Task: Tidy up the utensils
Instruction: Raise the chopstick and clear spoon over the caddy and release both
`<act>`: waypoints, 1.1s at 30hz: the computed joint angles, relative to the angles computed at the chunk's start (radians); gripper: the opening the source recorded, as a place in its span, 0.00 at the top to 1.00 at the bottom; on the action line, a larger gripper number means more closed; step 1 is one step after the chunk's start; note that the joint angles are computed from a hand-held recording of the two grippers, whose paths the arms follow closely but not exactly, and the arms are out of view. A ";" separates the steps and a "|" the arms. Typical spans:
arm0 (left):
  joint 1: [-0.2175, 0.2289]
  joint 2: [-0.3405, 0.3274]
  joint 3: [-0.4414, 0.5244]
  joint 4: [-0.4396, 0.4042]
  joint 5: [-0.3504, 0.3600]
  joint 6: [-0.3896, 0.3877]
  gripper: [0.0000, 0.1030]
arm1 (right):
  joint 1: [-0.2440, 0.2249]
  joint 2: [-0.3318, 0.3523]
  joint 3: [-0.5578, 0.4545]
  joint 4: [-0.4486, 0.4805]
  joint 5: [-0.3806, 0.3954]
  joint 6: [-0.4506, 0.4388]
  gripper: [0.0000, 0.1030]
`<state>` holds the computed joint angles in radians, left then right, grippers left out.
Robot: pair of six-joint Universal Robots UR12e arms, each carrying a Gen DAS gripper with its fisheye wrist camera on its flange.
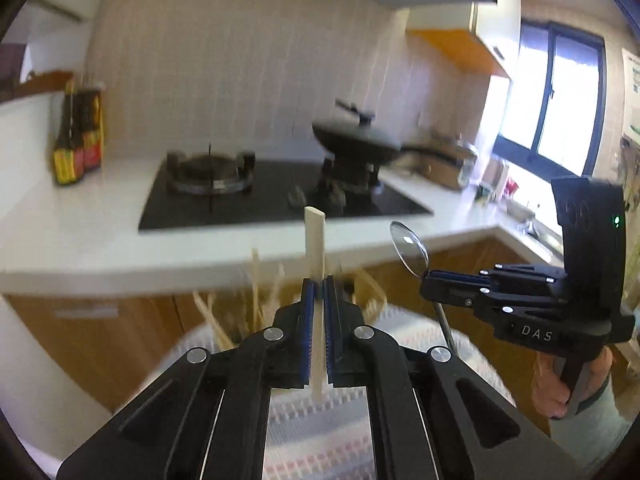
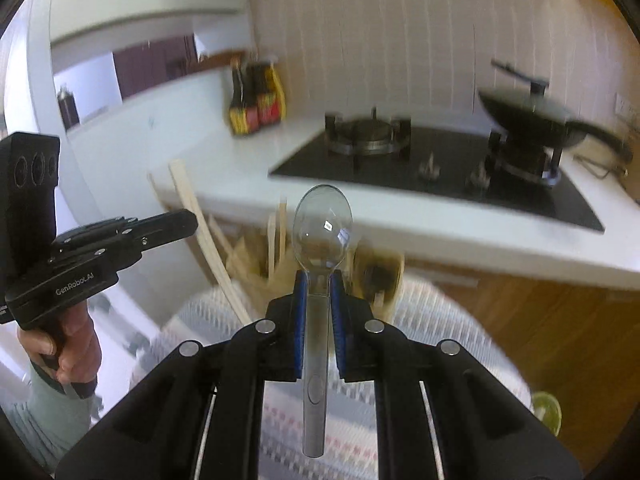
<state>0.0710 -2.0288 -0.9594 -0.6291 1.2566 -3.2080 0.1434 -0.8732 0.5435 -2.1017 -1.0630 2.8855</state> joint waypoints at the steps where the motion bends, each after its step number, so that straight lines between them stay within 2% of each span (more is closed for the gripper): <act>1: -0.002 -0.009 0.019 0.010 0.005 -0.006 0.97 | -0.001 0.013 -0.022 -0.009 0.004 0.010 0.90; 6: 0.000 -0.033 0.093 0.008 0.035 0.011 0.97 | 0.001 0.086 -0.146 -0.061 0.009 0.066 0.91; 12: 0.007 -0.054 0.155 -0.017 0.090 0.039 0.97 | 0.005 0.203 -0.345 -0.126 -0.008 0.135 0.91; 16: 0.009 -0.074 0.176 -0.033 0.115 0.047 0.97 | 0.006 0.260 -0.418 -0.184 -0.012 0.186 0.90; 18: 0.007 -0.083 0.177 -0.040 0.123 0.052 0.97 | 0.008 0.273 -0.413 -0.222 -0.021 0.207 0.90; 22: -0.011 -0.105 0.181 -0.049 0.198 0.098 0.97 | 0.009 0.282 -0.380 -0.297 -0.035 0.238 0.90; 26: -0.021 -0.115 0.171 -0.047 0.234 0.125 0.97 | 0.010 0.300 -0.376 -0.318 -0.042 0.240 0.90; 33: -0.015 -0.104 0.131 -0.021 0.197 0.109 0.97 | 0.023 0.212 -0.163 -0.469 -0.107 0.186 0.90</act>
<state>0.0561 -2.1328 -0.8285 -0.6502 1.4539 -3.0988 0.1660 -0.6607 0.3801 -2.5711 -1.1703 3.0717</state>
